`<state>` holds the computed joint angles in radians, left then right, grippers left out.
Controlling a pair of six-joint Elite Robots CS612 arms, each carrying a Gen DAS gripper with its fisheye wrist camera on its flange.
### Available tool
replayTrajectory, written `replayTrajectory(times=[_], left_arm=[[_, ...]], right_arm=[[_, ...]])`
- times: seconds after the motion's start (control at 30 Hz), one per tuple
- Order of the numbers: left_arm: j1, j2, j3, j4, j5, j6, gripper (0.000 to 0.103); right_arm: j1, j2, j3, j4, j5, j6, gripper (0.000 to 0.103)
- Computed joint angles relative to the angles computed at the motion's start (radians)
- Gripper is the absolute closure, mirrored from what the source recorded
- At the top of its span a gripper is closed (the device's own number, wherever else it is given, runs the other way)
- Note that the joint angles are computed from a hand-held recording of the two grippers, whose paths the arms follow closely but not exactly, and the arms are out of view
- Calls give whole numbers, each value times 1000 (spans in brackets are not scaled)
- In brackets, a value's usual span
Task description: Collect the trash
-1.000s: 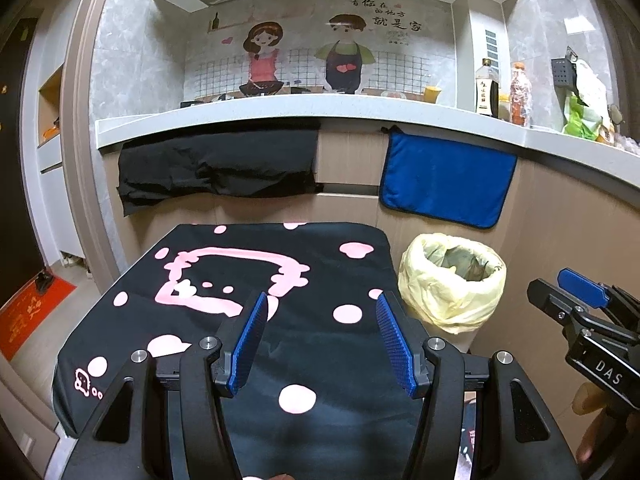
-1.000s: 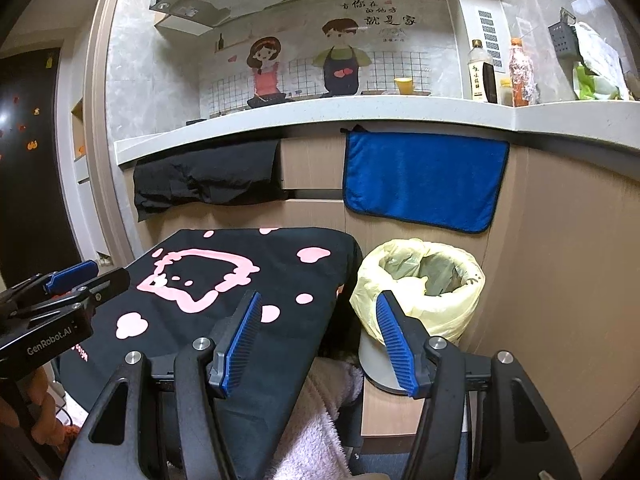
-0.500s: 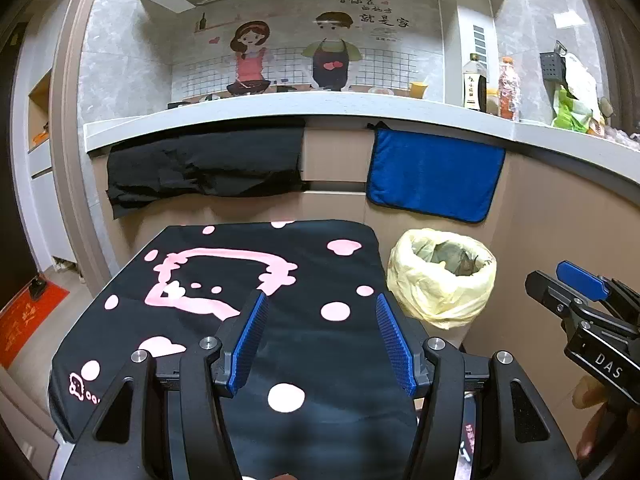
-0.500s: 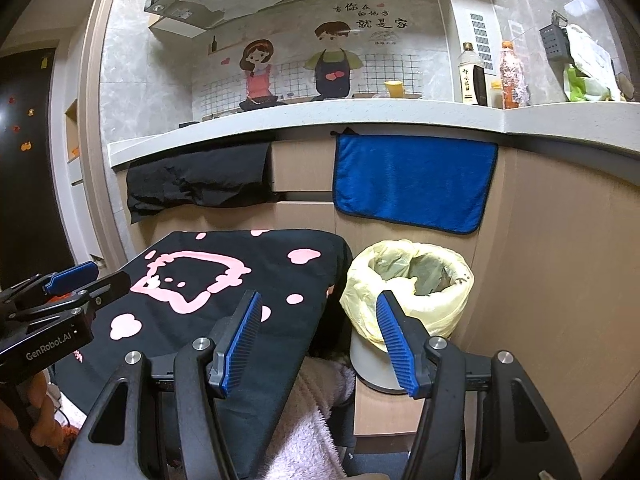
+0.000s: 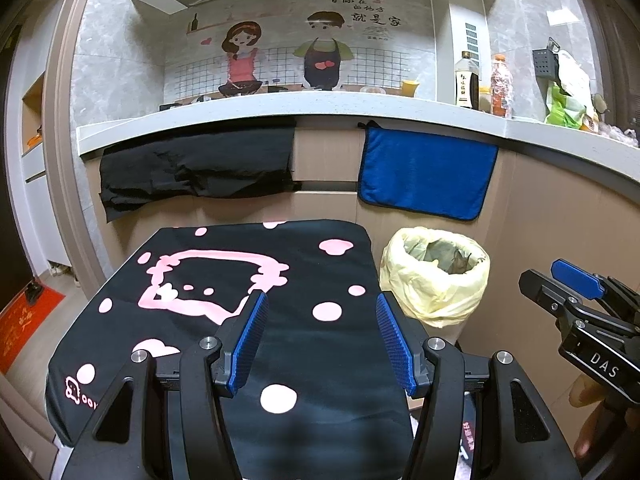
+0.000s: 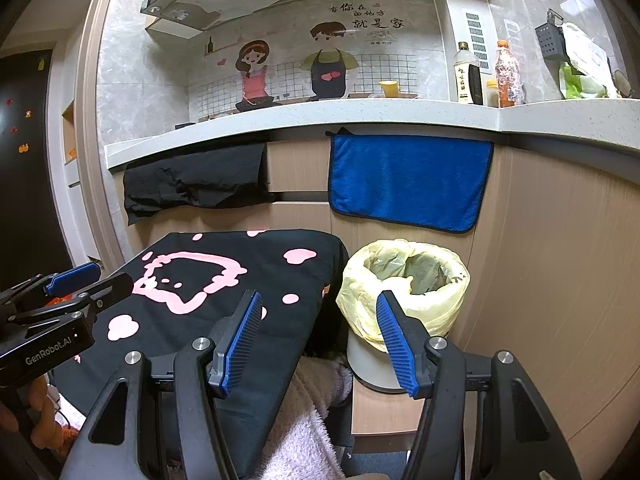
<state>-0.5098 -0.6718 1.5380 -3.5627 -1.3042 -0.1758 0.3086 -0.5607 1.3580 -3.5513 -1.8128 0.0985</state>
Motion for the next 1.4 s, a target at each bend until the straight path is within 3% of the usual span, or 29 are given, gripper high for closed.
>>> replayTrajectory(times=[1.4], left_arm=[[7,5,-6,14,-34,13,46]], right_arm=[[0,-2,6,8,-12,17,46]])
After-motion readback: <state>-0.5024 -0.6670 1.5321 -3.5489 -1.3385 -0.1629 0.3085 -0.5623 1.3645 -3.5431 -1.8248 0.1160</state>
